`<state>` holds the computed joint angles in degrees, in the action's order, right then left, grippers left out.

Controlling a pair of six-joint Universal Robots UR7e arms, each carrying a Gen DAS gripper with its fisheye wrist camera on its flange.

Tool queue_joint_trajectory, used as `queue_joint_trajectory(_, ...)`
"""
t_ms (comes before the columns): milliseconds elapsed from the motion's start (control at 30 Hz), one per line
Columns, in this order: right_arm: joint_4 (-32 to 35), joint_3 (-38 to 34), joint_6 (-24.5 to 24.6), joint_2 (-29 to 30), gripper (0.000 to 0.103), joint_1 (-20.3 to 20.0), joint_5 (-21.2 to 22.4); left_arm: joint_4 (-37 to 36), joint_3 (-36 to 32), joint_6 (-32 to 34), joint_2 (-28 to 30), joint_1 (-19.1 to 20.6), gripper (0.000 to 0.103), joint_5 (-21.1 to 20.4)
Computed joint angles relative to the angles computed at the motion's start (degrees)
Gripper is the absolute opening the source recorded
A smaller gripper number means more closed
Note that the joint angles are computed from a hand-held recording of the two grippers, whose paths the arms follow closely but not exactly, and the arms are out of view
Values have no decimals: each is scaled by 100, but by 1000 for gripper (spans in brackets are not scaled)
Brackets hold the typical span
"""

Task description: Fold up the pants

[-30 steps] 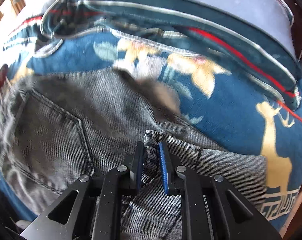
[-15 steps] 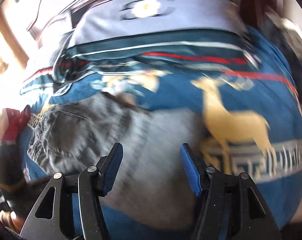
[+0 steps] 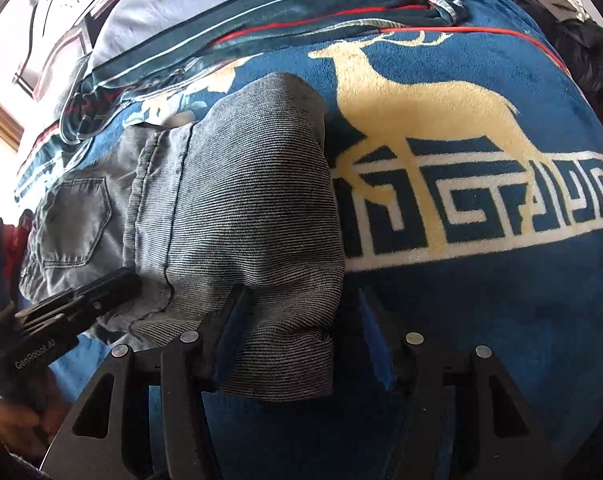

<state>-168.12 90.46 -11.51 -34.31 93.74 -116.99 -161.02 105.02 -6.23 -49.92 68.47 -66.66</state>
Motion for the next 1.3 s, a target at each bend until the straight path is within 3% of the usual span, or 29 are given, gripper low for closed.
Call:
queue_joint_trajectory(133,-191,230,25,-287,54,-89,506,260,-254,142,-56,-15,20,-26)
queue_joint_trajectory(200,-377,375,30,-434,54,-159,743,275,-474,112,-25,39,43,-101)
queue_joint_trajectory(233,-452,426,48,-485,54,-192,846,320,-639,24,26,87,63,-159)
queue_joint_trajectory(267,-538,469,83,-527,54,-235,966,342,-853,-58,152,130,69,-183)
queue_joint_trajectory(500,-546,298,-42,-408,54,-348,1391,1200,-2065,-176,832,327,67,-181)
queue_joint_trajectory(567,-479,176,-127,-347,54,-345,1427,1405,-2312,-128,995,364,61,-237)
queue_joint_trajectory(800,-373,111,-161,-285,54,-392,1568,1921,-2938,-132,1359,492,60,-506)
queue_joint_trajectory(833,-362,116,-149,-284,54,-397,1571,1881,-2914,-127,1353,488,57,-489)
queue_joint_trajectory(867,-359,124,-138,-286,54,-401,1571,1832,-2877,-102,1341,477,45,-444)
queue_joint_trajectory(967,-391,167,-101,-306,54,-405,1599,1697,-2751,-69,1255,506,27,-468)
queue_joint_trajectory(1033,-407,200,-103,-324,54,-394,1600,1527,-2646,-97,1178,518,22,-557)
queue_joint_trajectory(1300,-681,470,-322,-439,54,-202,1400,360,-1772,88,565,349,16,-866)
